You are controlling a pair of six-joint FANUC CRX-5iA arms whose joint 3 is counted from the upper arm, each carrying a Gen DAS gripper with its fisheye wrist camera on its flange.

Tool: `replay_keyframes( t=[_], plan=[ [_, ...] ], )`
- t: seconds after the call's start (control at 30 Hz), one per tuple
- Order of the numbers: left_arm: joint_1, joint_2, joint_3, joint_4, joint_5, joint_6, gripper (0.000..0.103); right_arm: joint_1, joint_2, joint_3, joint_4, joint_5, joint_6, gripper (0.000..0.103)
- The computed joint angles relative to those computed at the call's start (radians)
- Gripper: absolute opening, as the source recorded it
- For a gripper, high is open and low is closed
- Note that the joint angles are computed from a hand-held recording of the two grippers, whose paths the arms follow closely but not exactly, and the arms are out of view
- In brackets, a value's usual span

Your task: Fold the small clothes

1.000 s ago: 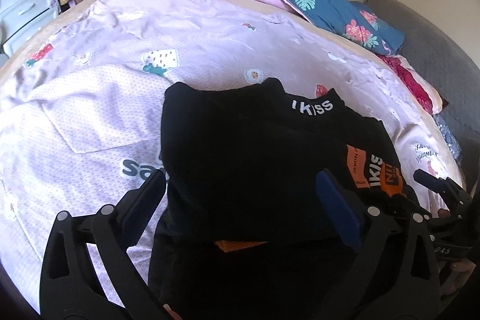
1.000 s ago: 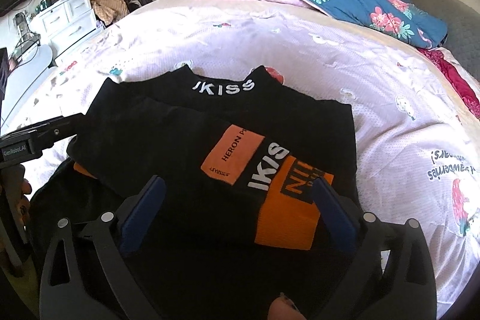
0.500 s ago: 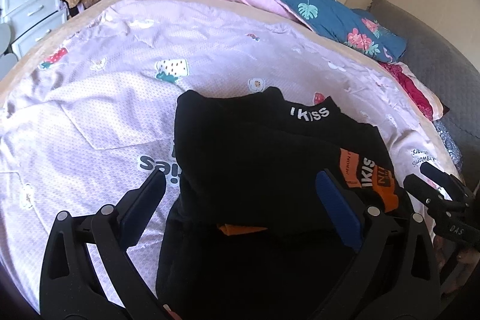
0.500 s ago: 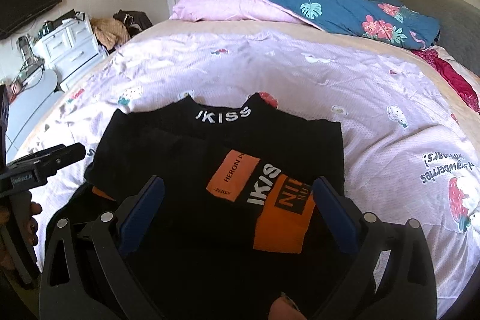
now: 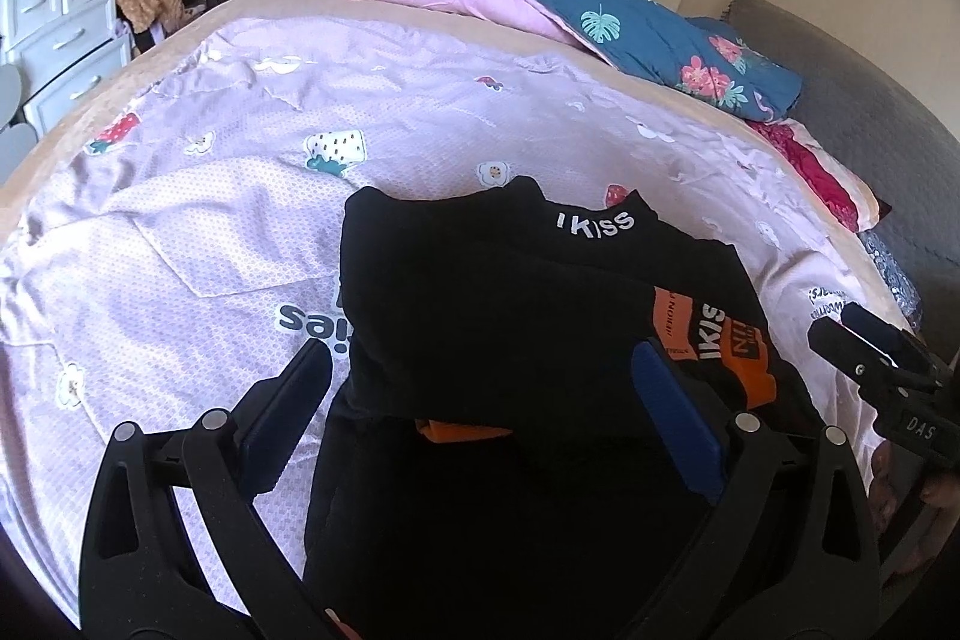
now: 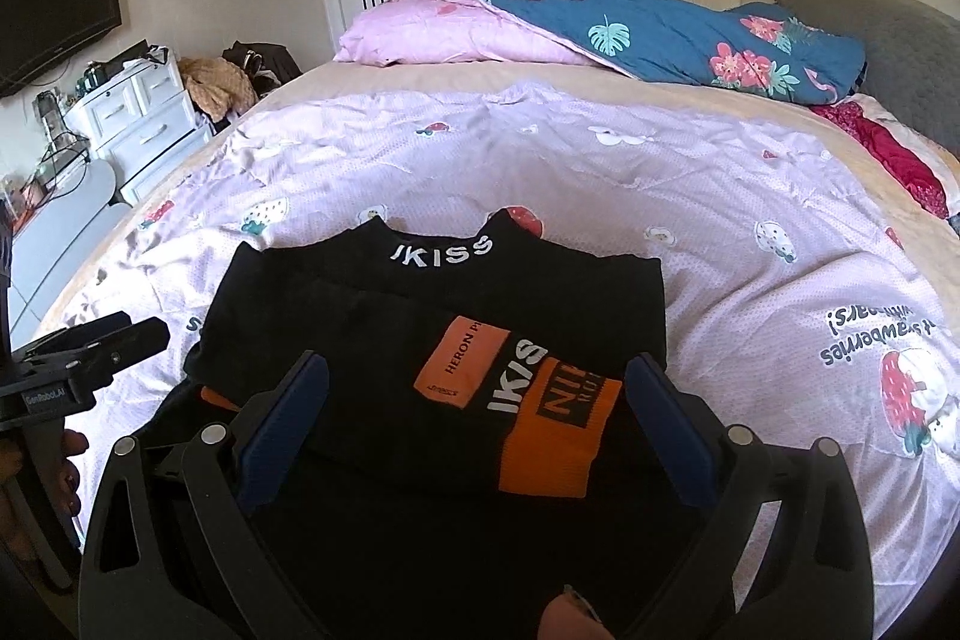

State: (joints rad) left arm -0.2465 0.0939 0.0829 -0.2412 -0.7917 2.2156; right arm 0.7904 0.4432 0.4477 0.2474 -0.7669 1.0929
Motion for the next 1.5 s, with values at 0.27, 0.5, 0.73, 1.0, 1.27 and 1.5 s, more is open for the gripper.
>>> replay_keyframes(
  t=[0.27, 0.5, 0.73, 1.0, 1.27, 1.5],
  plan=[
    [-0.020, -0.016, 0.003, -0.027, -0.019, 0.022, 0.094, 0.009, -0.028, -0.024, 0.009, 0.018, 0.001, 0.099],
    [-0.040, -0.033, 0.006, -0.053, -0.037, 0.042, 0.094, 0.012, -0.053, -0.043, 0.013, 0.036, -0.005, 0.099],
    [-0.058, -0.052, 0.003, -0.076, -0.049, 0.063, 0.094, 0.017, -0.081, -0.072, 0.026, 0.057, -0.018, 0.099],
    [-0.091, -0.080, 0.005, -0.121, -0.081, 0.097, 0.094, 0.025, -0.114, -0.101, 0.037, 0.080, -0.026, 0.099],
    [-0.121, -0.091, 0.012, -0.155, -0.126, 0.113, 0.094, 0.034, -0.149, -0.143, 0.051, 0.087, -0.028, 0.099],
    [-0.147, -0.104, 0.005, -0.178, -0.160, 0.128, 0.094, 0.041, -0.189, -0.201, 0.063, 0.093, -0.038, 0.099]
  ],
)
